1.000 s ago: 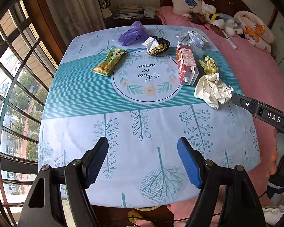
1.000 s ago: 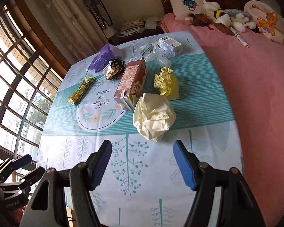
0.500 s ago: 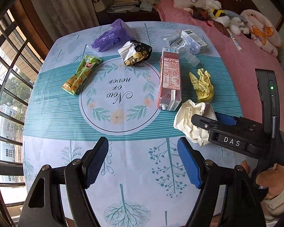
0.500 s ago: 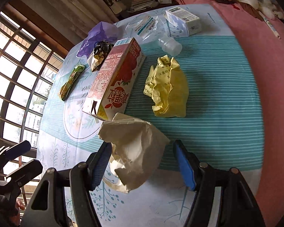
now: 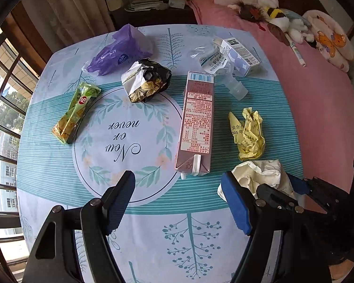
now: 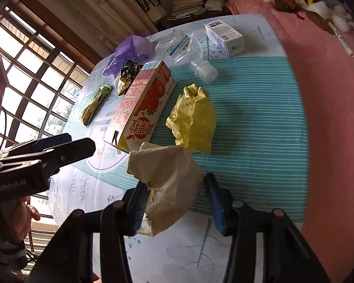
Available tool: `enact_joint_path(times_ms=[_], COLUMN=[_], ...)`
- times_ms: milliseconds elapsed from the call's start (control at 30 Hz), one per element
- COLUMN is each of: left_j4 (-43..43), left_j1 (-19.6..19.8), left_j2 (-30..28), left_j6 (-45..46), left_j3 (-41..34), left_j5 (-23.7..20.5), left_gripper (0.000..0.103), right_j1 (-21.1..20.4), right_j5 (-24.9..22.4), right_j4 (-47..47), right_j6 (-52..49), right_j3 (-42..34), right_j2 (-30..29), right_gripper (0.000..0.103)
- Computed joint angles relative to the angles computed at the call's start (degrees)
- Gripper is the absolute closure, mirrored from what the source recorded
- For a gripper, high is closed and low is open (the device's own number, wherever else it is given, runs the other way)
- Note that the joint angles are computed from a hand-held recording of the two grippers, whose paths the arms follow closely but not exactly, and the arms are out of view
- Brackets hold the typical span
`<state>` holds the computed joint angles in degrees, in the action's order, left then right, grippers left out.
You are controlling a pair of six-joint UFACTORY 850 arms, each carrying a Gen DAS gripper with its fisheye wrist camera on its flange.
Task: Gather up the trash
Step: 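Grasp the pink drink carton with the left tool while the right tool grasps the beige paper, then carry the pink carton and beige paper down over the bin with both tools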
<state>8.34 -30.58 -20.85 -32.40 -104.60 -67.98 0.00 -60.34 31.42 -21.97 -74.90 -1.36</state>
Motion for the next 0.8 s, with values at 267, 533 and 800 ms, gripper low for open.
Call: enact_joint_path(times_ms=[267, 533, 800], left_j4=[-2.10, -2.47, -3.45], left_j1=[1.17, 1.46, 1.40], left_j2=[-8.82, -13.38, -11.32], left_j6=[0.31, 1.54, 1.65], left_j3=[-9.02, -12.66, -8.04], left_j5=[-2.48, -3.81, -1.79], left_gripper=[0.029, 0.046, 0.067], right_j1=[-3.34, -3.79, -3.28], right_j5=[0.21, 0.73, 1.35], right_j4=[0.05, -0.23, 0.25], right_j6=[1.03, 2.34, 2.64], right_j3=[0.61, 1.48, 1.59], right_j2=[0.72, 0.72, 0.75], right_gripper=[0.056, 0.056, 0.056])
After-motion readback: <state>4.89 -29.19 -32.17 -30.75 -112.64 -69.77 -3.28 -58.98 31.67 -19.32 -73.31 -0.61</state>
